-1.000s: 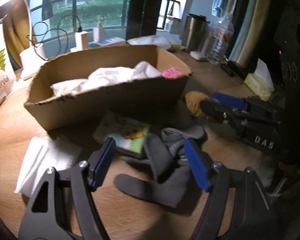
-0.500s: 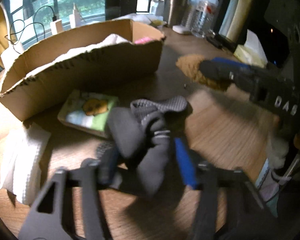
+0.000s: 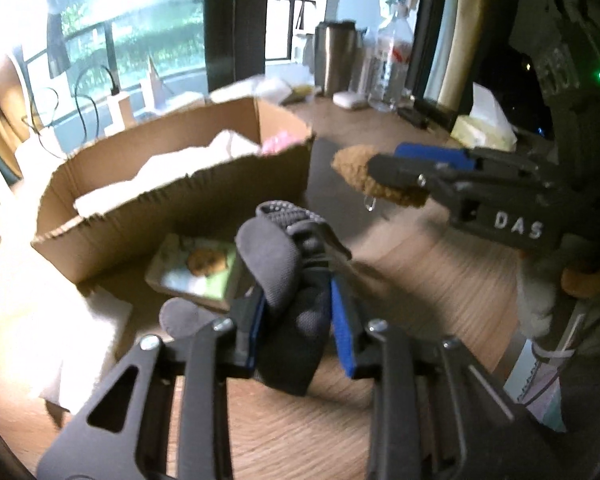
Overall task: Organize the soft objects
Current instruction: 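Grasp the grey gloves with the left gripper while the right grasps the brown plush, then carry the grey gloves and brown plush over the box with both grippers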
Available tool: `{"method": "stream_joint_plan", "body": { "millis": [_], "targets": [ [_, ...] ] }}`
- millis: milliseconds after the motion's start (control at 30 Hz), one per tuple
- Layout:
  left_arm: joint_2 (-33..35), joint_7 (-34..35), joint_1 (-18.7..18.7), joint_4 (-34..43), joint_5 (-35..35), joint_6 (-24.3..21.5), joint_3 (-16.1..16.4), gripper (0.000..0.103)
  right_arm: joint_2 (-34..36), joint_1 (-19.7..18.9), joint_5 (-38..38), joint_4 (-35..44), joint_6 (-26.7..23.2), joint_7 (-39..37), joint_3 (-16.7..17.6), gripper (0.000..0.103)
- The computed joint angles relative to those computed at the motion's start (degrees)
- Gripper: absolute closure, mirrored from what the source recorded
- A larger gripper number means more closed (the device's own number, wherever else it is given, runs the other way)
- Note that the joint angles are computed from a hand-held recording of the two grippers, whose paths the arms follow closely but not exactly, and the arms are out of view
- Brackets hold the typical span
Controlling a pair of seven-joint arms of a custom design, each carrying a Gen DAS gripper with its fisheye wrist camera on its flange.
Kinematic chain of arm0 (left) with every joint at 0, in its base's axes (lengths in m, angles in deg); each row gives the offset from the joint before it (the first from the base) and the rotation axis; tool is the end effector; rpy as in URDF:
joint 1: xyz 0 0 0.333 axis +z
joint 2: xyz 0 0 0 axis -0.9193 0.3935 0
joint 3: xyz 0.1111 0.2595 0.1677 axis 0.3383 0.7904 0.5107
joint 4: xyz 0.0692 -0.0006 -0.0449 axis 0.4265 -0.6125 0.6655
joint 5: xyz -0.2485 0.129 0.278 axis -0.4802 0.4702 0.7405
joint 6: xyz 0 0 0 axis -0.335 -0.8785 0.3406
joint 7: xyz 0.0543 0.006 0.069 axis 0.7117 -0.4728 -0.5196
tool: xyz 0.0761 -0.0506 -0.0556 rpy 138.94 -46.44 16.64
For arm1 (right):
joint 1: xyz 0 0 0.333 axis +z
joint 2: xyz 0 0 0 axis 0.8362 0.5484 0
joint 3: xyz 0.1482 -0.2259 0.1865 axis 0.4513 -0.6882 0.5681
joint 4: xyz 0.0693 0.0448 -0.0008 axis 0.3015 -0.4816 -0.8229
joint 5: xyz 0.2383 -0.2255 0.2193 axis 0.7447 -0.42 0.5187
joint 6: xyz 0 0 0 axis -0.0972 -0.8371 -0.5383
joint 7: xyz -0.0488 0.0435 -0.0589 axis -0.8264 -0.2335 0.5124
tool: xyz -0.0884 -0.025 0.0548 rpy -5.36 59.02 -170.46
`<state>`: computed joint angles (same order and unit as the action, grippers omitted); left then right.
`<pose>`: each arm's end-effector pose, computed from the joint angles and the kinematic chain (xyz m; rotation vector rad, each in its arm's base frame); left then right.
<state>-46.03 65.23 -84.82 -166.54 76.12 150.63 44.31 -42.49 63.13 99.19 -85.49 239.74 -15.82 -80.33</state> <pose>0.5832 -0.2893 0.4542 -1.6162 2.0208 -0.8935 0.6382 0.1163 0.4578 -1.9285 1.1554 -0.4762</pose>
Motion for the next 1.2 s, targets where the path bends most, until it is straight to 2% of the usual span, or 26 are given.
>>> {"method": "stream_joint_plan", "body": {
  "millis": [200, 333, 667, 1200],
  "targets": [
    [-1.8, -5.7, -1.3, -0.8, 5.1, 2.2, 2.7, 0.073, -0.9, 0.3, 1.5, 0.1, 0.5, -1.7, 0.2, 0.064],
    [-2.9, -12.4, -2.1, -1.1, 12.0, 3.6, 5.0, 0.073, -1.2, 0.5, 2.4, 0.3, 0.5, -2.7, 0.0, 0.064],
    [-3.7, -22.2, 1.0, 0.3, 21.1, 4.7, 5.1, 0.073, -1.1, 1.3, 2.7, 1.8, 0.3, -3.9, -0.2, 0.064],
    [-2.1, -34.8, 2.9, 5.6, 33.2, 6.1, 7.1, 0.073, 0.8, 1.2, 1.5, 5.7, 1.4, -3.9, 0.9, 0.064]
  ]
}}
